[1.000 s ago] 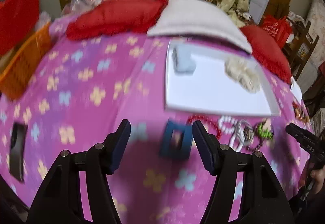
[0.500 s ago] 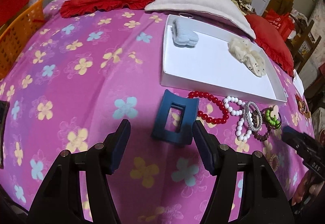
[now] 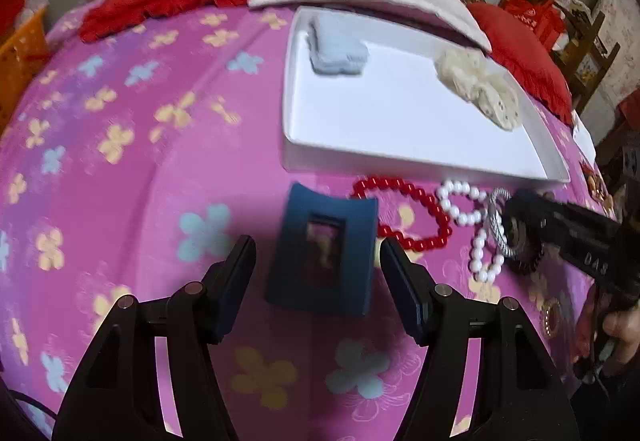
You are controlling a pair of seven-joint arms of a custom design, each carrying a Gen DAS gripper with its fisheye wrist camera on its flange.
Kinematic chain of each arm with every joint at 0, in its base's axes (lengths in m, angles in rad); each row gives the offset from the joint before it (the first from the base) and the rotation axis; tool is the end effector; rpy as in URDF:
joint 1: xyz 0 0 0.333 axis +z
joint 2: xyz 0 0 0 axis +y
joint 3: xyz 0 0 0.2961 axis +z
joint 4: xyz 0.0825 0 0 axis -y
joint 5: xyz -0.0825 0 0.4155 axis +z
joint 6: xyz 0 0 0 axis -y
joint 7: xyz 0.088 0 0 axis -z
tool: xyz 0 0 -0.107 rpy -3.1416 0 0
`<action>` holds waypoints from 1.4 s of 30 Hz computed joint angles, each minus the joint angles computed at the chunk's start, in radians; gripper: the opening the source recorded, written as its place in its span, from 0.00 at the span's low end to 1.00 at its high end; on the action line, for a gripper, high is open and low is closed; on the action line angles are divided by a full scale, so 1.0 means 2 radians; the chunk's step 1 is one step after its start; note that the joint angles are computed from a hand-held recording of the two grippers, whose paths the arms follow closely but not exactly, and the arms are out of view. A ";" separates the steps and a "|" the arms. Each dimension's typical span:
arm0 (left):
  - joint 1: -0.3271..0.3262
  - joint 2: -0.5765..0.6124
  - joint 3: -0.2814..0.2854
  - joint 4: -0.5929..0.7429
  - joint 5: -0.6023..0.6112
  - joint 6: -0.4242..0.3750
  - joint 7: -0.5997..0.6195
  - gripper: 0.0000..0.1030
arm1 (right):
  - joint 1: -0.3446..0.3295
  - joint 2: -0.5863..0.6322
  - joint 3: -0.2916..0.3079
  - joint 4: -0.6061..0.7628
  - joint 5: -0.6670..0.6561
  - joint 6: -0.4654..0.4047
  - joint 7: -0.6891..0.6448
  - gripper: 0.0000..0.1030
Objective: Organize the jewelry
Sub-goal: 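Grasp the dark-blue claw clip with left tool while right tool grasps the silver bangle, then place the claw clip and silver bangle into the tray, release both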
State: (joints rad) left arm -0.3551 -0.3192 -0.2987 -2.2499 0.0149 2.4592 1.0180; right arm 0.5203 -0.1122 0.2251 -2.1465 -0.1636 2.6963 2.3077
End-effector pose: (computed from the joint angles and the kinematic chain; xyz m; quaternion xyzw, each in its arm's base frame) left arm 0.4198 -0.3333 0.5150 -0.6407 0.7227 -0.2402 0.0976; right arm 0.4298 0.4084 0.4920 -0.7126 0.6196 -0.0833 0.3184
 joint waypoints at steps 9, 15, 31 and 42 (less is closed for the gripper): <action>0.010 0.013 -0.025 0.010 0.067 -0.016 -0.053 0.45 | 0.001 0.013 0.004 0.011 -0.026 -0.011 0.004 0.16; 0.006 0.003 -0.019 -0.003 0.071 -0.004 -0.064 0.45 | 0.008 0.023 0.003 0.025 -0.042 -0.025 0.005 0.07; -0.004 -0.093 -0.020 -0.036 0.054 -0.016 -0.085 0.45 | -0.001 -0.062 0.019 -0.026 -0.032 0.012 0.053 0.06; 0.006 -0.048 -0.022 0.029 0.061 -0.026 -0.056 0.45 | -0.042 -0.116 0.024 -0.047 -0.059 -0.031 0.075 0.06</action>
